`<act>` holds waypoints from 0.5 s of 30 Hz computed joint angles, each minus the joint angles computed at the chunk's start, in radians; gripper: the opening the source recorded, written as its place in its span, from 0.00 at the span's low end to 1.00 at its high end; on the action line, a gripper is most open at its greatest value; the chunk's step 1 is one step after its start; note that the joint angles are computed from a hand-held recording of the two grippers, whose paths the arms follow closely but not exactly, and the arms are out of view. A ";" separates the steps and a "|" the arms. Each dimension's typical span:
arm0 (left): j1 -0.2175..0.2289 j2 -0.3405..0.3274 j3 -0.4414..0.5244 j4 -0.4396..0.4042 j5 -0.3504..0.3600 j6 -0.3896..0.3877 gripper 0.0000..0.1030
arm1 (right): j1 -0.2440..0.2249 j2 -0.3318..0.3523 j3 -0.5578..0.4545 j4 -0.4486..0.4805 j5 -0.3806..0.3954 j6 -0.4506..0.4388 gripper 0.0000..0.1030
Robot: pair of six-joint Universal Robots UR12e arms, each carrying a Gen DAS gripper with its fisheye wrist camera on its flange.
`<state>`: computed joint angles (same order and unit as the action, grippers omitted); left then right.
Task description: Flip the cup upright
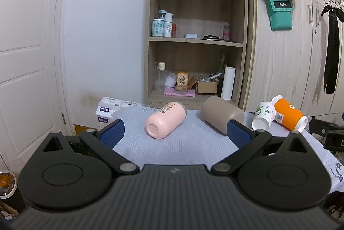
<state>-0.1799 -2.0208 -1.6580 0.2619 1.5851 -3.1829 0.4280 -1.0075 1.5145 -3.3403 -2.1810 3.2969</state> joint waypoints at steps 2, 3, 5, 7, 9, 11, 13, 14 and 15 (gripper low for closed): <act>-0.001 0.000 0.002 -0.013 0.007 0.003 1.00 | 0.000 0.000 -0.001 0.005 -0.001 -0.002 1.00; -0.002 0.000 0.003 -0.023 0.012 0.004 1.00 | -0.001 0.000 -0.001 0.009 0.000 -0.001 1.00; -0.001 0.003 0.006 -0.055 0.016 -0.004 1.00 | -0.002 0.000 -0.001 0.016 0.002 -0.003 1.00; 0.003 0.004 0.010 -0.087 0.010 -0.017 1.00 | -0.003 0.000 -0.001 0.019 0.004 -0.006 1.00; 0.004 0.005 0.014 -0.114 0.007 -0.024 1.00 | -0.004 0.000 -0.002 0.024 0.006 -0.005 1.00; 0.003 0.004 0.020 -0.133 0.013 -0.022 1.00 | -0.005 0.001 -0.003 0.030 0.007 -0.004 1.00; -0.001 0.002 0.029 -0.155 0.020 -0.016 1.00 | -0.006 -0.001 -0.002 0.041 0.009 -0.010 1.00; -0.002 0.001 0.034 -0.168 0.020 -0.010 1.00 | -0.008 -0.002 -0.002 0.044 0.012 -0.015 1.00; -0.003 0.000 0.043 -0.192 0.016 -0.002 1.00 | -0.011 -0.004 -0.001 0.053 0.018 -0.018 1.00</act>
<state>-0.1827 -2.0210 -1.6149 0.0700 1.6008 -3.1853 0.4172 -1.0118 1.5130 -3.2871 -2.1627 3.2787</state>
